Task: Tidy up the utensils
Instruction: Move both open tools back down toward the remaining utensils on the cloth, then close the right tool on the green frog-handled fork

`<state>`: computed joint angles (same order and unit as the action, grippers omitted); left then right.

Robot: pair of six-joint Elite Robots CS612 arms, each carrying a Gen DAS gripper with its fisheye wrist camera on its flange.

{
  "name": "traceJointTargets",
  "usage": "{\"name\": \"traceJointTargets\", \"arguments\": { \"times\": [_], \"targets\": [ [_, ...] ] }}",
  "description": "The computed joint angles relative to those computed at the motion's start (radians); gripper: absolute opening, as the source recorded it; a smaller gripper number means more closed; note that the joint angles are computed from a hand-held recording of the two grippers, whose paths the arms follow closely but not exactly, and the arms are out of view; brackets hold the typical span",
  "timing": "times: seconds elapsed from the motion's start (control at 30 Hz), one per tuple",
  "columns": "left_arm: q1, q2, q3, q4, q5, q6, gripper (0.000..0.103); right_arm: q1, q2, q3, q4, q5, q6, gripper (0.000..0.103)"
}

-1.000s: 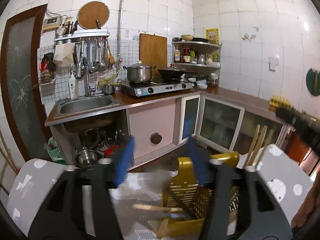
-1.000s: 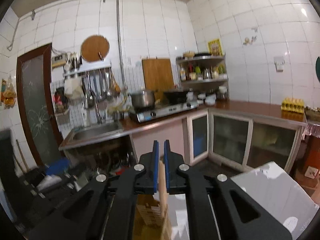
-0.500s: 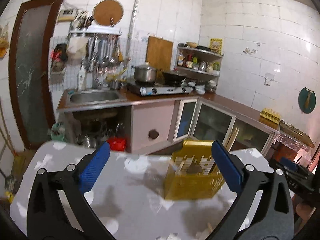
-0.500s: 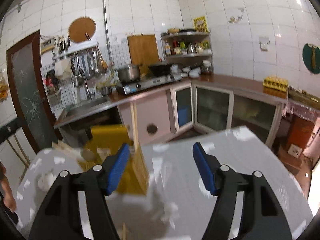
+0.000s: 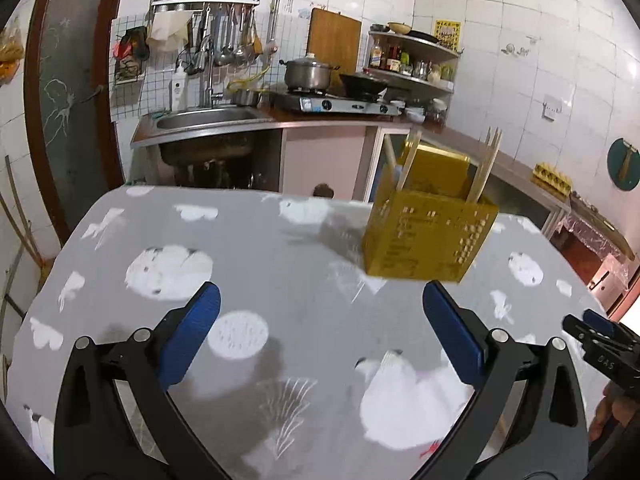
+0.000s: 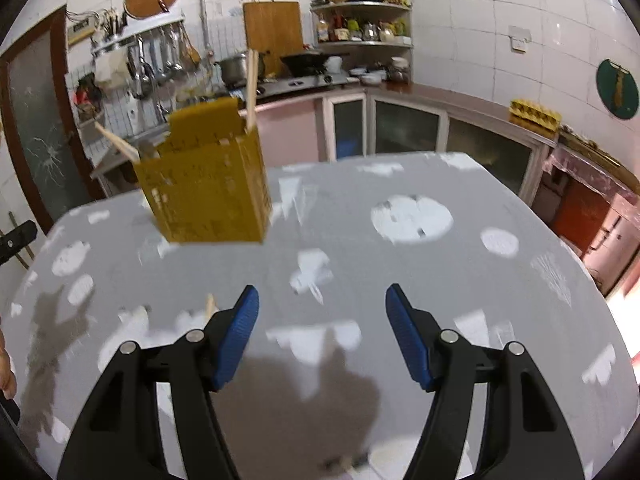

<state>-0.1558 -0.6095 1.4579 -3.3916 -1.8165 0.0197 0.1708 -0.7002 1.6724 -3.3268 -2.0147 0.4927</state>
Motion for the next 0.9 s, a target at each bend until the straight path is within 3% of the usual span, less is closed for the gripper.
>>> {"name": "traceJointTargets", "arguments": {
  "times": [0.2,0.43,0.67,0.9],
  "targets": [
    [0.009,0.005,0.027,-0.007,0.009,0.009,0.098,0.029,-0.016,0.049,0.092,-0.093,0.113,0.065],
    [0.014,-0.001,0.072,-0.044,0.019,0.069,0.098,0.062,-0.031,0.090,0.181,-0.133,0.260,0.065],
    [0.032,-0.013,0.126,-0.080,-0.002,0.149,0.098,0.095,-0.036,0.084,0.297,-0.142,0.403,0.064],
    [0.058,-0.010,0.112,-0.043,-0.046,0.106,0.098,0.085,-0.036,0.064,0.358,-0.041,0.474,0.046]
  ]
}}
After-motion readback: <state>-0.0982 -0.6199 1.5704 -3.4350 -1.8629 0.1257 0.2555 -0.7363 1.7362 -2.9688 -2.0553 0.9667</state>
